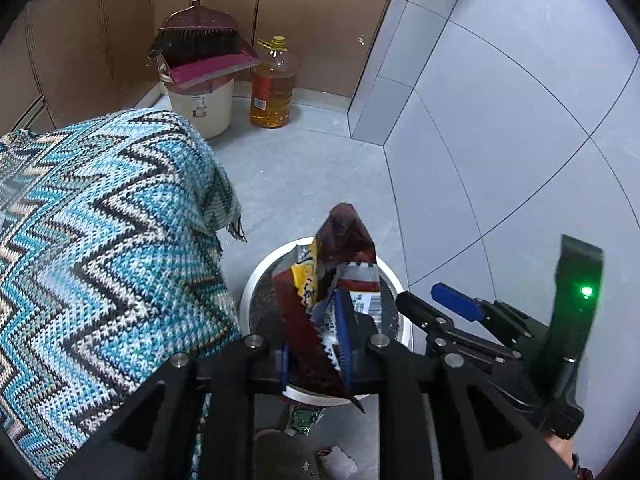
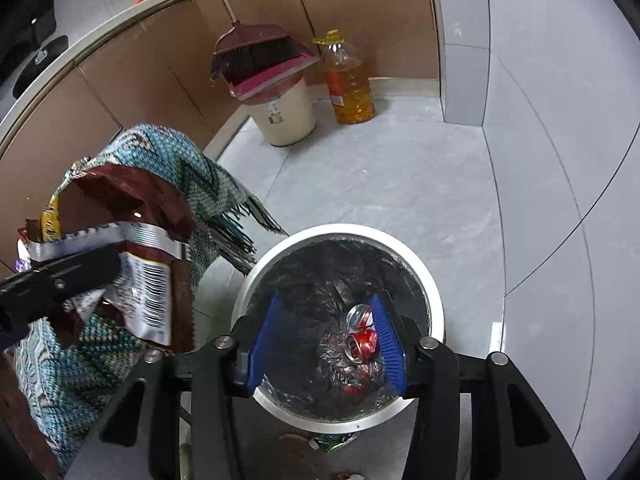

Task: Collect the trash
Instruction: 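Lower the dark red snack bag into the bin and open the left tool, then move both open tools back over the blanket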

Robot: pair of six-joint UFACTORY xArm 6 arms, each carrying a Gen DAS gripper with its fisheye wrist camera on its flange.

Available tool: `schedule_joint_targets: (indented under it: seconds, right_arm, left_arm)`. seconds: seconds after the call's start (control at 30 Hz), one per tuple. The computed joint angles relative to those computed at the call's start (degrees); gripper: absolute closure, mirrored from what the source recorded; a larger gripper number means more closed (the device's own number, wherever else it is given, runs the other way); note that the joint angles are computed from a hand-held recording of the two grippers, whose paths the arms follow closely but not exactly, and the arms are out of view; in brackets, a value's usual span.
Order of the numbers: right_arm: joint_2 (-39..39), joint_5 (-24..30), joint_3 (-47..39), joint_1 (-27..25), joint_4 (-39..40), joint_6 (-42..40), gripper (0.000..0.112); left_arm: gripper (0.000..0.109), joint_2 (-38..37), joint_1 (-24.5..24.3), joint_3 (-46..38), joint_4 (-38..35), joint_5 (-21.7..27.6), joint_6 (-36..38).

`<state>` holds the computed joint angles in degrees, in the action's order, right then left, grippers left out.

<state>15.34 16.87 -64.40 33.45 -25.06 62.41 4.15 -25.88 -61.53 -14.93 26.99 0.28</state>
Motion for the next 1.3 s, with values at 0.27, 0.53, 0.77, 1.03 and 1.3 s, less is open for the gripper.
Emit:
schedule_joint_targets:
  seconds: [0.27,0.53,0.77,1.03,1.3]
  right_arm:
    - [-4.80,5.12,2.22,0.09,-7.59,7.10,0.064]
    - [-9.20,6.15,5.65,0.56,-10.33,10.47,0.064]
    - [-10.76,6.67,5.88,2.46,-11.61,11.57,0.064]
    - [-11.24,10.28,0.29,6.68,-13.55,10.37,0.064]
    - [-6.74,13.58,-10.75,12.27,-14.12,7.09,0.063]
  left_arm:
    - [0.062,2.66,-0.66,-2.29,-1.80,-1.38,0.62]
    - [0.062,-2.53,-0.15,1.89,-2.63,-3.34,2.19]
    - [0.062,-10.23,2.51,7.18,0.88,-5.23,1.03]
    - [0.062,-21.61,8.46,14.67,9.07,-7.25,-3.25]
    - [0.062,-33.98,17.70,23.10,10.99,-9.87,0.06]
